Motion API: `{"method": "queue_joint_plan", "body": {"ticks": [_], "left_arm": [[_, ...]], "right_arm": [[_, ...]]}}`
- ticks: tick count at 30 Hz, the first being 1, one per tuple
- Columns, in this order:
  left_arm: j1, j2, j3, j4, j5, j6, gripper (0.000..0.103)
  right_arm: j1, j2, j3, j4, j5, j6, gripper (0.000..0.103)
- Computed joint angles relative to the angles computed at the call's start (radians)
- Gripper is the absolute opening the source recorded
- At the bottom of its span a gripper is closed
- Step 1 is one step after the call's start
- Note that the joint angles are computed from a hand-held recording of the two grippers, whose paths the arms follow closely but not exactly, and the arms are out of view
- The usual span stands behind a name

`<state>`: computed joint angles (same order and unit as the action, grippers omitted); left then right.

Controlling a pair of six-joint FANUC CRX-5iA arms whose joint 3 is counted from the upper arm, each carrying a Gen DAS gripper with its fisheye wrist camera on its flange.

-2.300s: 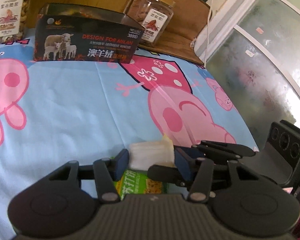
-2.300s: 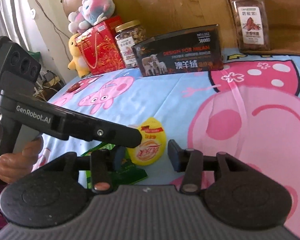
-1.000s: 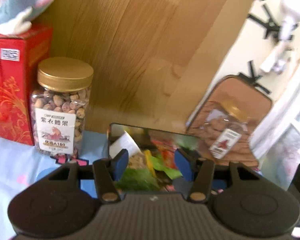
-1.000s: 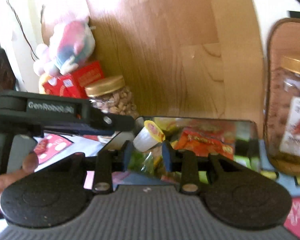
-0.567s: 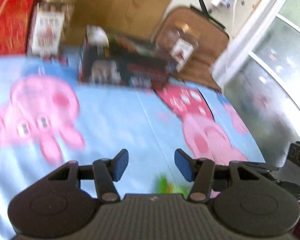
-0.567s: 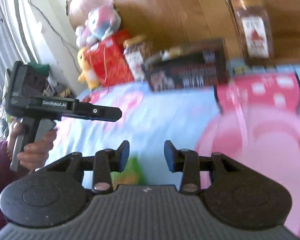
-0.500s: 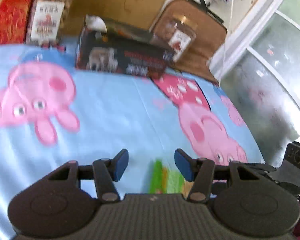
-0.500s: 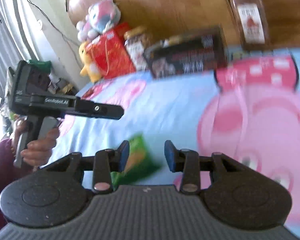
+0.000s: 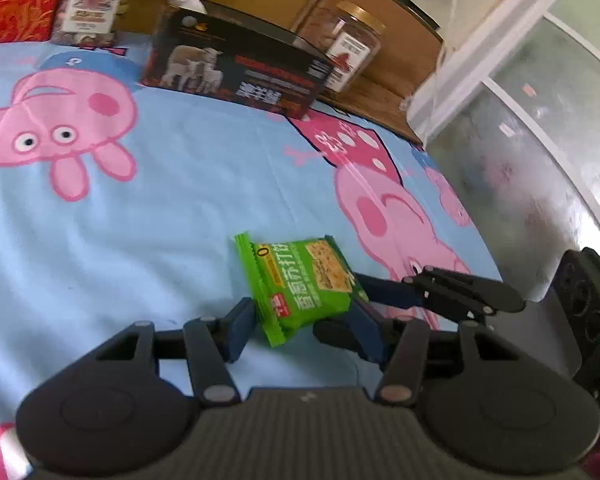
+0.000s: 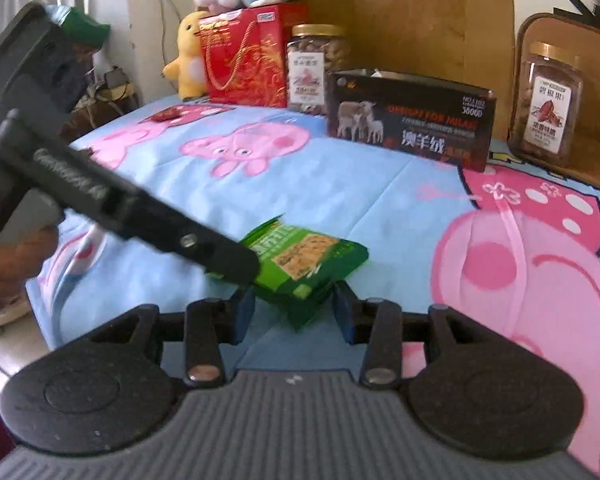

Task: Organize snacks
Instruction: 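Grasp the green biscuit packet on the sheet with the left gripper, then lower the green biscuit packet into the tin box, open left gripper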

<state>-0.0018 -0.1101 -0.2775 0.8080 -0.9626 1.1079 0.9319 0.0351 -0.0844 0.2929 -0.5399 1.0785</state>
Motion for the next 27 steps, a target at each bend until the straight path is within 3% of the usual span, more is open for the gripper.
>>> {"method": "queue_joint_plan", "body": {"ticks": [3, 7, 9, 11, 16, 22, 27], "left_arm": [[0.013, 0.006, 0.003, 0.010, -0.002, 0.015, 0.052], [0.009, 0.022, 0.004, 0.026, 0.005, 0.015, 0.050], [-0.001, 0.030, 0.021, -0.002, 0.008, 0.025, 0.041], [-0.009, 0.035, 0.046, -0.030, 0.015, 0.039, 0.041], [-0.003, 0.065, 0.122, 0.009, 0.070, 0.002, 0.041], [-0.024, 0.202, 0.343, -0.049, 0.174, 0.038, 0.041], [-0.034, 0.381, 0.601, -0.192, 0.174, 0.198, 0.041]], "right_arm": [[-0.024, 0.016, 0.042, -0.105, -0.014, 0.078, 0.046], [-0.013, 0.005, 0.017, -0.075, -0.003, 0.073, 0.047], [-0.014, 0.008, 0.017, -0.078, 0.004, 0.077, 0.045], [0.001, -0.003, -0.020, 0.021, 0.022, 0.001, 0.042], [-0.040, 0.025, 0.050, -0.007, 0.069, 0.052, 0.042], [-0.106, 0.146, 0.213, 0.047, 0.142, 0.082, 0.042], [-0.184, 0.352, 0.548, -0.127, 0.033, 0.219, 0.042]]}}
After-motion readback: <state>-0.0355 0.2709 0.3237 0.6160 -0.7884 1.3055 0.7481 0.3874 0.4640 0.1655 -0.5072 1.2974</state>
